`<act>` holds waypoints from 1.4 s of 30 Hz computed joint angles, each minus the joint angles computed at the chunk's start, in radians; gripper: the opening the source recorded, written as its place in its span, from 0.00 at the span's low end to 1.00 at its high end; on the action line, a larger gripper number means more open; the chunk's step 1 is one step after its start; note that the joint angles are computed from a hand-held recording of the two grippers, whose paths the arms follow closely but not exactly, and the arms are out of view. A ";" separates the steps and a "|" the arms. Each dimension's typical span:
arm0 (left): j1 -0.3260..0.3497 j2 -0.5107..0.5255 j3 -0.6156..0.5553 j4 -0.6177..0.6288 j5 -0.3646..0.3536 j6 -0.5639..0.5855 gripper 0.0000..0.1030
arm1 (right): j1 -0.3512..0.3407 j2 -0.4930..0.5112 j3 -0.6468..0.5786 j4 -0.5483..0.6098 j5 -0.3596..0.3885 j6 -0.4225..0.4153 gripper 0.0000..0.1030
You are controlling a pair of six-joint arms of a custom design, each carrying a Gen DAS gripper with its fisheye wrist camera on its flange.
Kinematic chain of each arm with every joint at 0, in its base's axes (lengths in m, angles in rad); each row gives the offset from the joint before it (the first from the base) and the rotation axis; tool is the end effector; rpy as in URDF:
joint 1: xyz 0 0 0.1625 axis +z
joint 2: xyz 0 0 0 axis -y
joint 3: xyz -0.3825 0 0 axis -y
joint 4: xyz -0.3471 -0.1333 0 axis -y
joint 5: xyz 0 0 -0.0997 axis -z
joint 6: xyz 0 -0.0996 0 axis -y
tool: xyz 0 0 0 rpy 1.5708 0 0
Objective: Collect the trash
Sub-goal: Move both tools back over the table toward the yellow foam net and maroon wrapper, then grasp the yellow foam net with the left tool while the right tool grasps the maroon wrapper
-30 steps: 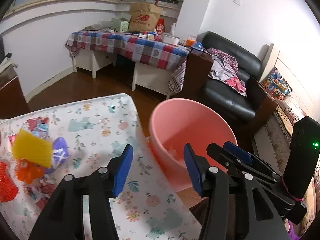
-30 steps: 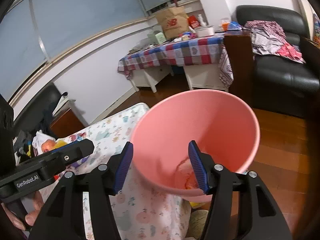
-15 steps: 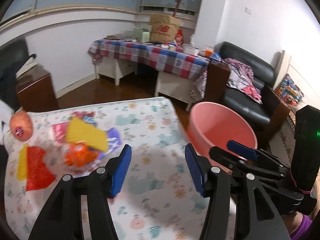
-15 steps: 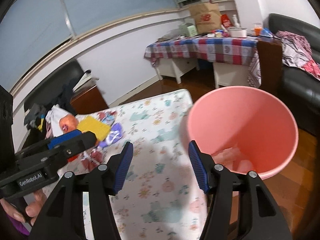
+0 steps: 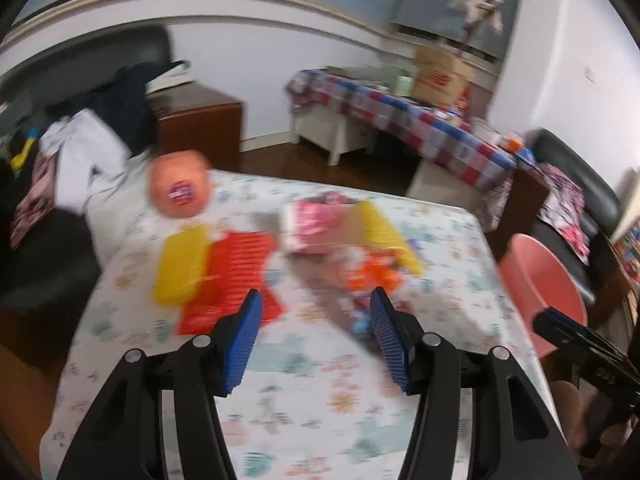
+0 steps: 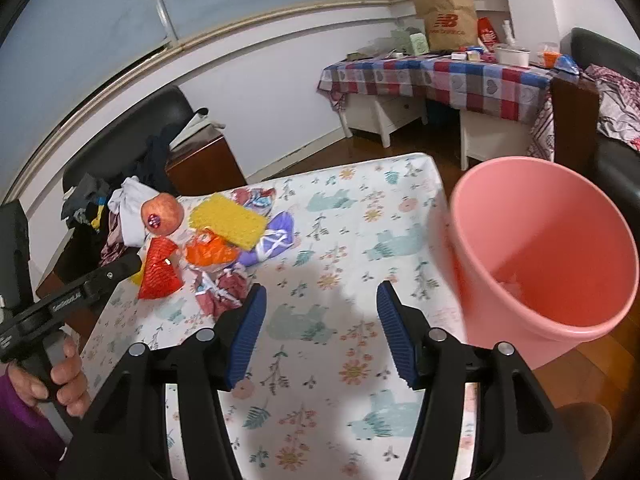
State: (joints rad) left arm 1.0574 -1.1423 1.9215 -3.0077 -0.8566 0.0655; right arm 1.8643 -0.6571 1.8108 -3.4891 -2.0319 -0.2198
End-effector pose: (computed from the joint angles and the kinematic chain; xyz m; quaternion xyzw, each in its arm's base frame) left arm -0.0877 -0.5599 0.2679 0.1449 0.8820 -0.3685 0.2554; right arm 0.2522 -0.5267 0.0834 0.1468 -0.8953 0.3708 0.1985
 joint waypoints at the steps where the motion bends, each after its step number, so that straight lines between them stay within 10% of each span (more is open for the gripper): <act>1: 0.010 -0.004 0.002 -0.003 0.009 -0.002 0.53 | 0.002 0.006 -0.006 0.012 0.004 -0.001 0.56; 14: 0.114 -0.024 -0.036 -0.051 0.090 0.039 0.53 | 0.011 0.078 -0.070 0.104 0.022 -0.018 0.56; 25: 0.193 0.068 -0.211 0.134 0.025 -0.009 0.53 | 0.018 0.090 -0.085 0.131 0.009 -0.013 0.56; 31: 0.204 0.072 -0.187 0.091 -0.024 0.007 0.18 | 0.021 0.104 -0.108 0.157 0.009 -0.014 0.56; 42: 0.161 -0.013 -0.065 -0.043 -0.018 0.064 0.09 | 0.031 0.135 -0.155 0.216 0.051 -0.029 0.56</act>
